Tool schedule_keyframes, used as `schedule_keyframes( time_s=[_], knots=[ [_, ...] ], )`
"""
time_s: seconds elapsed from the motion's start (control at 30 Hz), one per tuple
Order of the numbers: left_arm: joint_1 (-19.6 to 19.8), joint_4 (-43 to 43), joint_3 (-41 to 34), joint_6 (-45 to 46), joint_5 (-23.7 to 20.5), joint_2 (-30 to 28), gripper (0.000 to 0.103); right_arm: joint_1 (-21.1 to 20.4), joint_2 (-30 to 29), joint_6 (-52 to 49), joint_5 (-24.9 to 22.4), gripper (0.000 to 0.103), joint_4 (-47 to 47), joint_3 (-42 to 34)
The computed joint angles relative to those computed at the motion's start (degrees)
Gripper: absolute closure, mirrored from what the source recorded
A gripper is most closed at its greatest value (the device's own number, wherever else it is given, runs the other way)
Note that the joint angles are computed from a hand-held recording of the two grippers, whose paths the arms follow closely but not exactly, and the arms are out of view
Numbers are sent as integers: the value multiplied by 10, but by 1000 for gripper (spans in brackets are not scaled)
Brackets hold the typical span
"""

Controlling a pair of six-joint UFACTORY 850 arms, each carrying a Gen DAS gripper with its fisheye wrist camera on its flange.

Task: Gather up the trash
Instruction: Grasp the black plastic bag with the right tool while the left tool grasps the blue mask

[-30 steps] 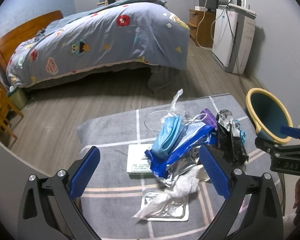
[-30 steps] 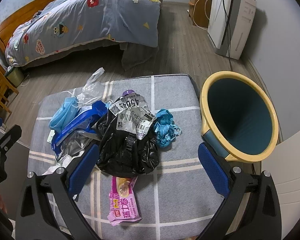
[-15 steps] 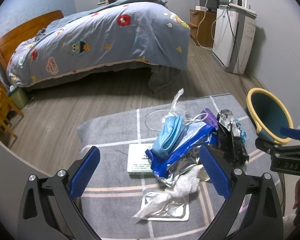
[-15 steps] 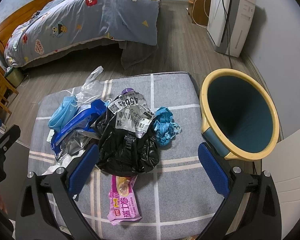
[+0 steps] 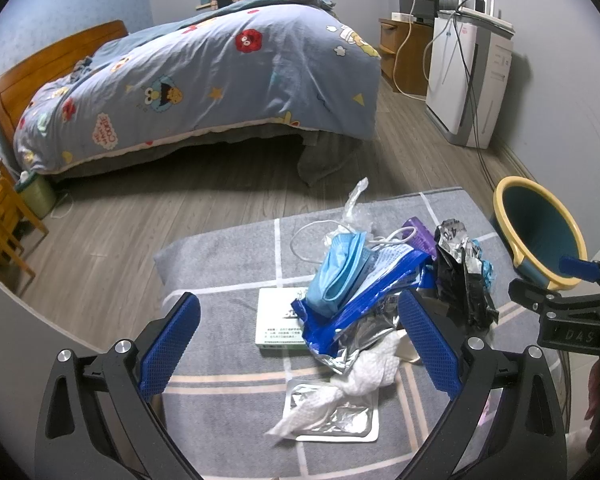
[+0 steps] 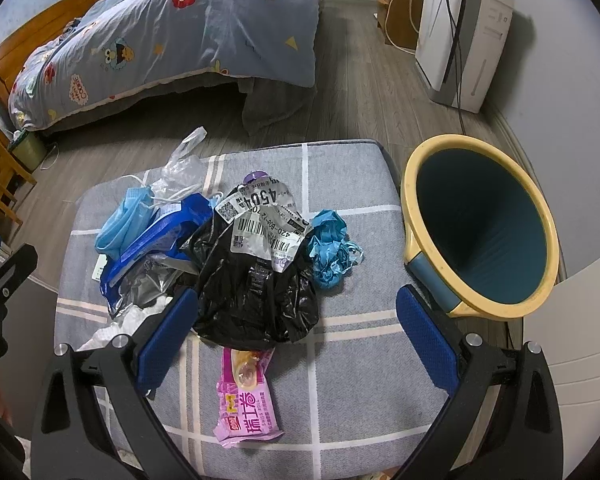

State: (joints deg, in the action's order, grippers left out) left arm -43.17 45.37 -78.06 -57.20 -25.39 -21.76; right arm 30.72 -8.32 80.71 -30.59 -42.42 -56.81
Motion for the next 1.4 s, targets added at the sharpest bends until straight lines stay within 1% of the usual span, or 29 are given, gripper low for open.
schedule_keyframes(
  time_s=[0.17,0.2,0.27,0.33,0.37,0.43,0.5,0.53,0.57,0.67,0.7,0.77,0.8,0.83,0.9,0.93,0.97,1.0,1.03,1.1,1.13,1.17,1.2,1.23,1.27,1.3,1.33,1.37,1.4],
  knots=[
    [2,-11,0,7,3,1,5,2,-2,-3,0,5,2,-1],
    [4,-23,1,15,9,2,5,2,-3,-6,3,5,4,-2],
    [3,-6,-2,-8,-6,-1,5,7,-6,-11,8,5,-1,-3],
    [1,35,-6,-51,-30,-5,5,10,-14,-23,14,5,-4,-8],
    [1,50,-6,-69,-35,-6,5,11,-18,-25,18,5,-5,-10],
    [11,43,0,-71,-8,-4,5,9,-27,-37,23,5,5,-16],
    [24,-9,1,-30,20,-6,5,8,-38,-48,22,6,13,-22],
    [31,-52,0,11,36,-10,5,6,-45,-60,26,6,22,-27],
    [34,-72,-4,34,35,-17,5,4,-49,-74,32,6,33,-30],
    [31,-47,-16,29,13,-37,5,5,-63,-90,34,6,30,-39],
    [32,-67,-19,54,13,-42,5,6,-71,-104,28,6,35,-45],
    [34,-143,-45,145,-15,-66,5,6,-81,-126,18,7,46,-55],
    [36,-165,-51,173,-21,-72,5,5,-87,-143,9,7,58,-61],
    [37,-188,-55,204,-21,-78,5,4,-92,-162,5,10,71,-67],
    [41,-212,-53,234,-3,-79,5,3,-95,-178,10,30,85,-68],
    [40,-192,-56,217,0,-83,5,0,-95,-195,14,35,105,-68],
    [40,-189,-57,218,2,-84,5,-4,-92,-210,21,49,125,-65],
    [42,-209,-57,242,17,-85,5,-7,-90,-220,25,62,137,-63],
    [43,-226,-59,262,29,-87,6,-9,-86,-225,28,67,147,-60],
    [41,-242,-72,284,34,-99,8,-11,-78,-215,25,89,140,-55],
    [42,-266,-81,308,34,-108,9,-13,-73,-215,25,91,141,-51],
    [41,-279,-92,319,29,-118,14,-16,-66,-211,27,91,141,-46],
    [41,-298,-102,338,24,-129,23,-18,-56,-210,29,93,143,-39],
    [41,-318,-109,360,20,-137,45,-20,-52,-209,29,94,143,-37],
    [41,-337,-113,380,18,-141,57,-23,-43,-208,32,94,141,-32],
    [39,-335,-116,381,16,-145,63,-27,-34,-209,37,94,142,-26],
    [37,-309,-120,361,11,-147,78,-30,-27,-212,40,94,145,-22],
    [37,-302,-122,356,8,-146,84,-34,-18,-213,42,95,146,-18],
    [38,-311,-120,363,8,-144,84,-35,-11,-212,44,95,146,-14]
  ],
)
